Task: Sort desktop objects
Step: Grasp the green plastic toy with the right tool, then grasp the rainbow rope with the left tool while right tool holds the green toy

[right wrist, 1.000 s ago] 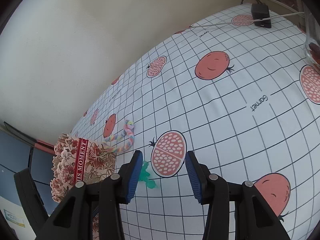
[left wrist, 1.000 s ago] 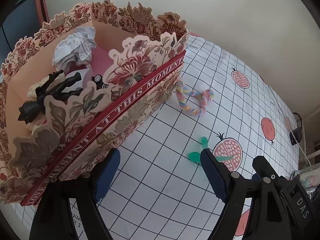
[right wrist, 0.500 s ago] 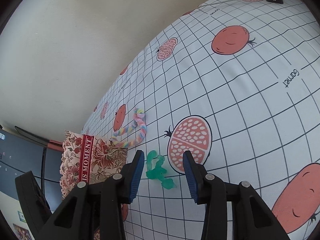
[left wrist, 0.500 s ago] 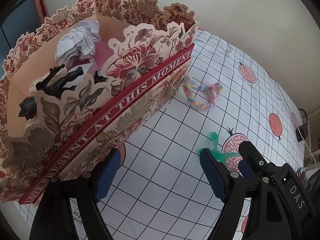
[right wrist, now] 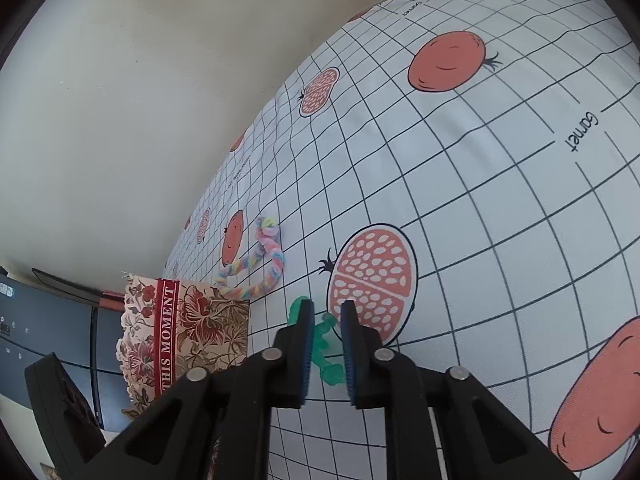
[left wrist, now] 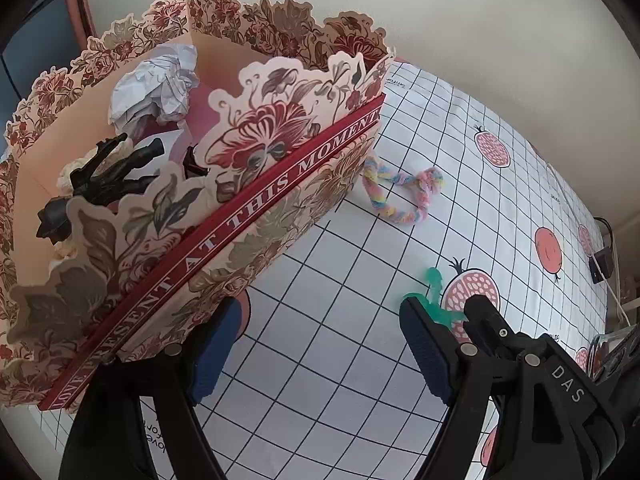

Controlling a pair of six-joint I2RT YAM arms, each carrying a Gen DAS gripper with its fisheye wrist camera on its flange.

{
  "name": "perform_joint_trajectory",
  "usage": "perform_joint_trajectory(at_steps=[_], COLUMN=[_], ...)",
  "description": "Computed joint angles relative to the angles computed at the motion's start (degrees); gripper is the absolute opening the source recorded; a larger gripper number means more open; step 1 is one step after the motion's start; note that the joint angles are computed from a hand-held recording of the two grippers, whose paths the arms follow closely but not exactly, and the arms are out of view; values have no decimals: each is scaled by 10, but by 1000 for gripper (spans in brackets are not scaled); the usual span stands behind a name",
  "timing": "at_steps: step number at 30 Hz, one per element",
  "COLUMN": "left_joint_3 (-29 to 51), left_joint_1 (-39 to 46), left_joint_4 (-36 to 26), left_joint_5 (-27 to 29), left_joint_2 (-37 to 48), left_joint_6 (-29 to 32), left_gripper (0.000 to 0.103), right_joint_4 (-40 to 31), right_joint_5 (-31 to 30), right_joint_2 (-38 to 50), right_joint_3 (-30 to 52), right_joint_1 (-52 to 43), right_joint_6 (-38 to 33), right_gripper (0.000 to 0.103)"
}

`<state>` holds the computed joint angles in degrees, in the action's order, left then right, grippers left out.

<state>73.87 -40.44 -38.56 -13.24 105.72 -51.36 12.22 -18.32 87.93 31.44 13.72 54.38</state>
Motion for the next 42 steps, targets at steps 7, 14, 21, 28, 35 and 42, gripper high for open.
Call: perform_joint_trajectory(at_steps=[7, 14, 21, 28, 35, 42], left_joint_3=[6, 35, 87, 128, 206, 243], left_joint_1=[-13, -30, -18, -11, -7, -4], left_joint_4=[-3, -15, 13, 25, 15, 3], left_joint_5=[-21, -63, -62, -55, -71, -98], left_joint_2=[2, 12, 73, 112, 173, 200], left_joint_6=[6, 24, 36, 58, 65, 83], left_gripper=[82, 82, 82, 81, 72, 47], right_joint_4=[-7, -79, -110, -107, -111, -109], right_joint_5=[15, 30, 28, 17, 24, 25], right_joint_2=[-26, -90, -130, -131, -128, -121], right_joint_3=[-9, -20, -20, -27, -19, -19], right_joint_1=[-6, -35, -60, -73, -74, -77], right_joint_6=[1, -5, -20, -18, -26, -23], right_gripper=[9, 9, 9, 9, 9, 9])
